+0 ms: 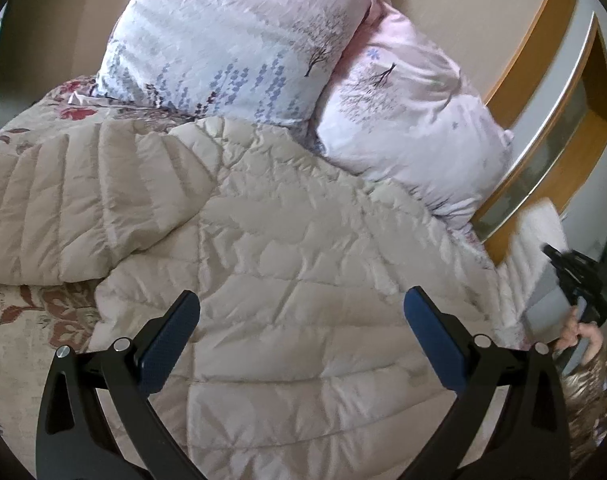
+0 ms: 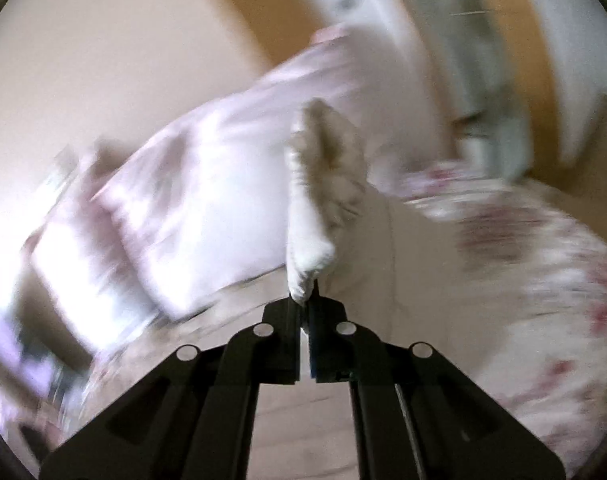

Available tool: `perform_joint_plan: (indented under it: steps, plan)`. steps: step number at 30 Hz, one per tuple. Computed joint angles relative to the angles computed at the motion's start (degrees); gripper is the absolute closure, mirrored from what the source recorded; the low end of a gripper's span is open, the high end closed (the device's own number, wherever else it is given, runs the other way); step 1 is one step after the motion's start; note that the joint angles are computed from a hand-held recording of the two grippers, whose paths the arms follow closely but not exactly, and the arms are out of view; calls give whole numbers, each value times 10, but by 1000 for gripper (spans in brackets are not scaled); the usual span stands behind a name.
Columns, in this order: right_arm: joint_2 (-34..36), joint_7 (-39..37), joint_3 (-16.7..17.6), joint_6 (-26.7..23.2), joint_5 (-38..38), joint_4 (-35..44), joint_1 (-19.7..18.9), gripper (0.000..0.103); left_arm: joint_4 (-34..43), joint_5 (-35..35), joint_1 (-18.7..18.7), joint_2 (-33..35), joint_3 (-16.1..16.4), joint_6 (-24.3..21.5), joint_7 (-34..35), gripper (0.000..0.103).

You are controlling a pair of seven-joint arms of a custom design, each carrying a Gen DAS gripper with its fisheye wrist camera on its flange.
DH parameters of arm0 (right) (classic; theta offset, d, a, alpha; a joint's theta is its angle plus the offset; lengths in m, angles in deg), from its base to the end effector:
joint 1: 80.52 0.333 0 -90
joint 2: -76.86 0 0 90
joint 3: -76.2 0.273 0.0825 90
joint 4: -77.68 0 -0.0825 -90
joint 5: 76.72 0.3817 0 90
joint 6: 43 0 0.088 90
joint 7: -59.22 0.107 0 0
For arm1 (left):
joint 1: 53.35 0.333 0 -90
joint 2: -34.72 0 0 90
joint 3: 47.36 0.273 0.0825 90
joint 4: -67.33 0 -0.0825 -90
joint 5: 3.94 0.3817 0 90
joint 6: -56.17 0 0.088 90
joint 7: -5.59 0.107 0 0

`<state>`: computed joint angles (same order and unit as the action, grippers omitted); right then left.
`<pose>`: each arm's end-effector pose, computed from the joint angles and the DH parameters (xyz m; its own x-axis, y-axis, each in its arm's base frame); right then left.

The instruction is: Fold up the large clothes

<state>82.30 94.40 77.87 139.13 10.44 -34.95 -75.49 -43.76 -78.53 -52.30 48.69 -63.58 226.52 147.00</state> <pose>0.5840 -0.0242 0.4451 -0.1784 -0.8698 -0.4601 -0.4386 0.4888 -0.7541 0.6118 -0.0891 0.3733 -0.1104 -0.8803 0.4613 -0.6955 -0.2632 -0.6686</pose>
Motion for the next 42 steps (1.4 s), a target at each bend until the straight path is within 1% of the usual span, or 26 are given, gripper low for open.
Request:
perform_joint_plan:
  steps: [4,5,8,9,11,12,13,15,16,19,20,22,24,26,27,29,30,31,32,33,34,37,38,40,41,42]
  plan:
    - [45,71,25,-97,-121,33,26,99,20,-40,8,7,-1,-32,10,1]
    - [67,104,30,-116,-168,47,33,99,25,-44,9,10,0,-42,6,1]
    - [122,202,38,-169,-291,83,52,98,49,-46,14,25,6,-97,-27,1]
    - [136,226,38,-191,-320,95,53,93,60,-41,16,33,8,-121,-44,1]
    - [144,268,40,-222,-366,100,54,74,88,-16,17,58,11,-155,-96,1]
    - [148,278,45,-227,-376,106,49,47,100,-2,16,69,10,-161,-118,1]
    - [138,276,54,-218,-371,93,41,29,115,16,14,83,10,-166,-142,3]
    - [93,220,86,-193,-295,41,5,27,138,52,12,105,5,-172,-177,8]
    - [78,202,89,-197,-263,26,-5,27,156,77,8,121,3,-177,-200,10]
    - [45,188,69,-217,-167,-10,-19,27,195,148,-2,156,3,-183,-272,17]
    - [36,198,58,-228,-141,-22,-22,27,207,167,-3,168,3,-188,-293,21]
    - [25,225,34,-254,-110,-45,-27,27,236,206,-7,193,3,-201,-337,27]
    - [32,251,15,-275,-88,-50,-32,29,258,238,-9,214,2,-204,-372,35]
    - [47,274,5,-273,-77,-45,-36,34,283,267,-10,236,0,-212,-403,47]
    - [58,261,4,-275,-49,-35,-42,36,294,278,-9,245,-3,-213,-414,51]
    - [79,245,4,-261,-21,-15,-46,40,318,299,-7,267,-10,-211,-435,72]
    - [90,243,5,-251,-12,-3,-48,43,327,307,-5,276,-15,-210,-442,77]
    - [99,240,6,-246,-7,7,-51,51,332,312,1,282,-24,-207,-443,90]
    - [110,244,7,-235,-7,20,-51,59,338,321,3,287,-29,-204,-448,92]
    - [120,245,9,-226,-11,31,-51,80,344,334,3,292,-30,-201,-453,94]
    - [128,243,12,-219,-20,42,-52,89,344,343,5,292,-34,-192,-453,96]
    - [130,234,25,-210,-41,50,-52,92,316,355,18,271,-46,-150,-438,97]
    - [128,232,28,-199,-64,50,-45,92,304,359,21,262,-46,-136,-438,97]
    - [129,247,33,-192,-106,49,-38,93,284,374,22,248,-39,-118,-450,97]
    - [135,275,31,-197,-147,52,-31,93,276,381,22,244,-35,-113,-458,97]
    - [137,285,34,-200,-164,49,-33,93,266,391,21,239,-27,-110,-472,97]
